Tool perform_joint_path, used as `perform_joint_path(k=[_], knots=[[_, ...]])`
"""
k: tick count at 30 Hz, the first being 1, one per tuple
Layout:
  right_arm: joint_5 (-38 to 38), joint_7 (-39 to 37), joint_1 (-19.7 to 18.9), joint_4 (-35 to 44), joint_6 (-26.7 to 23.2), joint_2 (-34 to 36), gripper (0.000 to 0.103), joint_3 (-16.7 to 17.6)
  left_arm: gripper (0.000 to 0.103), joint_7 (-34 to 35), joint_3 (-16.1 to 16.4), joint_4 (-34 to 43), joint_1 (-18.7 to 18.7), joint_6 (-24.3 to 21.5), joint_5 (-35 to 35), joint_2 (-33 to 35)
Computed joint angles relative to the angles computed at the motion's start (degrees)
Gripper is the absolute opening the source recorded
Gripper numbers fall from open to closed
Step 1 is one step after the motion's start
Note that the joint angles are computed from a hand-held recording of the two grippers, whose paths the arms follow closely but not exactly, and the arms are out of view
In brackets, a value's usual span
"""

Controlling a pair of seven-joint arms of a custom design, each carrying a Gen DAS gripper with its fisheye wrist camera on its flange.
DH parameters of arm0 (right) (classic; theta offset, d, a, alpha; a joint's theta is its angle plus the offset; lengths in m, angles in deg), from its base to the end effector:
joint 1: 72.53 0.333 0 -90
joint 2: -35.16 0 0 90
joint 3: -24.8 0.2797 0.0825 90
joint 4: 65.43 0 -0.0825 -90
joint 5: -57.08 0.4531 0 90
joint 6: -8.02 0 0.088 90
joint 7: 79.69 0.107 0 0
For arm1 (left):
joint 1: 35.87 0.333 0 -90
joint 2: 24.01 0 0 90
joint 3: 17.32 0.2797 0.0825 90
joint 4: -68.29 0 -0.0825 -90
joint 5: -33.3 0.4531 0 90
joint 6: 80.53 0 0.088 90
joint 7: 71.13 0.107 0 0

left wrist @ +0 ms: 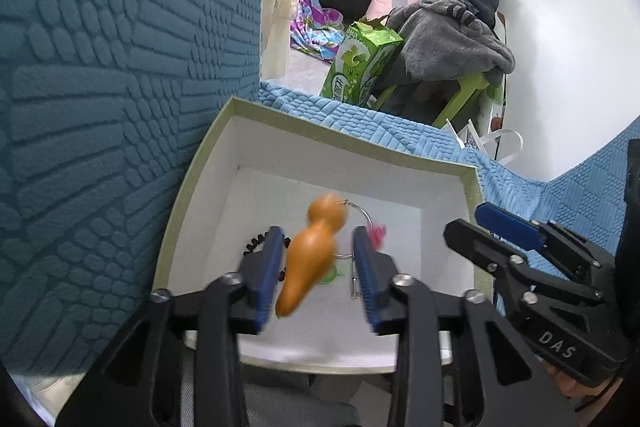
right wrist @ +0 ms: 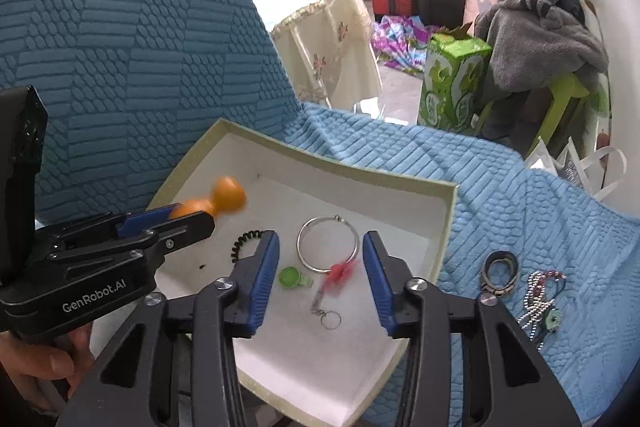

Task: Organize jewelry
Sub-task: 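Open both grippers to drop the gourd necklace and pink clip into the box, then move both grippers back to the remaining jewelry on the blue cover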

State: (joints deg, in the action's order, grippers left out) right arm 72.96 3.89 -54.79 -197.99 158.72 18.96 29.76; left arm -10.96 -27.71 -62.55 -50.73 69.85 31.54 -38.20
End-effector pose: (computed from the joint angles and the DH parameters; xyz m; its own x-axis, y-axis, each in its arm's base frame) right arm 0.5340 0.2173 0.4574 0.3497 -0.9231 -0.1601 -0.8020 -0.2066 -0.5605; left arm 0.5298 -0.2514 0.4524 0.0217 -0.9653 0.2601 -0.8600 -0.1507 -0.4875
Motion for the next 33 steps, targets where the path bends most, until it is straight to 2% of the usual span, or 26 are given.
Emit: perform_joint_path(k=[1,2,11,17,24,29,33], knots=[[-0.1,0.3,-0.1,-0.4,0.2,-0.7,0.042,0.0,0.055,-0.3,-0.1,-0.2,0.0,0.3,0.2,-0.4],[-0.5,0.9,-0.4,-0.7,0.4,-1.2,0.042,0.2,0.059,-1.3,-0.5,-0.2,0.2,0.4,1.0,-0.7],[0.4,0.8,-1.3,-5.7,3.6,-9.9,0.042,-1.3,0.060,-7.0,-2.4,0.6,0.6,2.0,7.5,-3.5],[2.5,-2.6,-1.4,-9.0,5.3,-16.0,0.042,-3.1,0.060,-13.6,-4.9,0.1,1.7,8.3,14.9,-6.1],[1.7,-3.7,-4.5,-13.9,7.8,-23.2,0.042,-3.3,0.060,-17.7,-6.7,3.9,1.0,10.1,20.3,-3.6],[0.9,-4.2,-7.1,-17.5,8.7,-27.8,0.042,-4.2,0.060,-15.8,-6.9,7.6,-1.5,9.7,21.0,0.7],[0.4,-4.7,-9.3,-20.7,8.9,-31.3,0.042,-5.2,0.060,-14.7,-7.4,9.9,-3.7,11.4,20.9,4.8]])
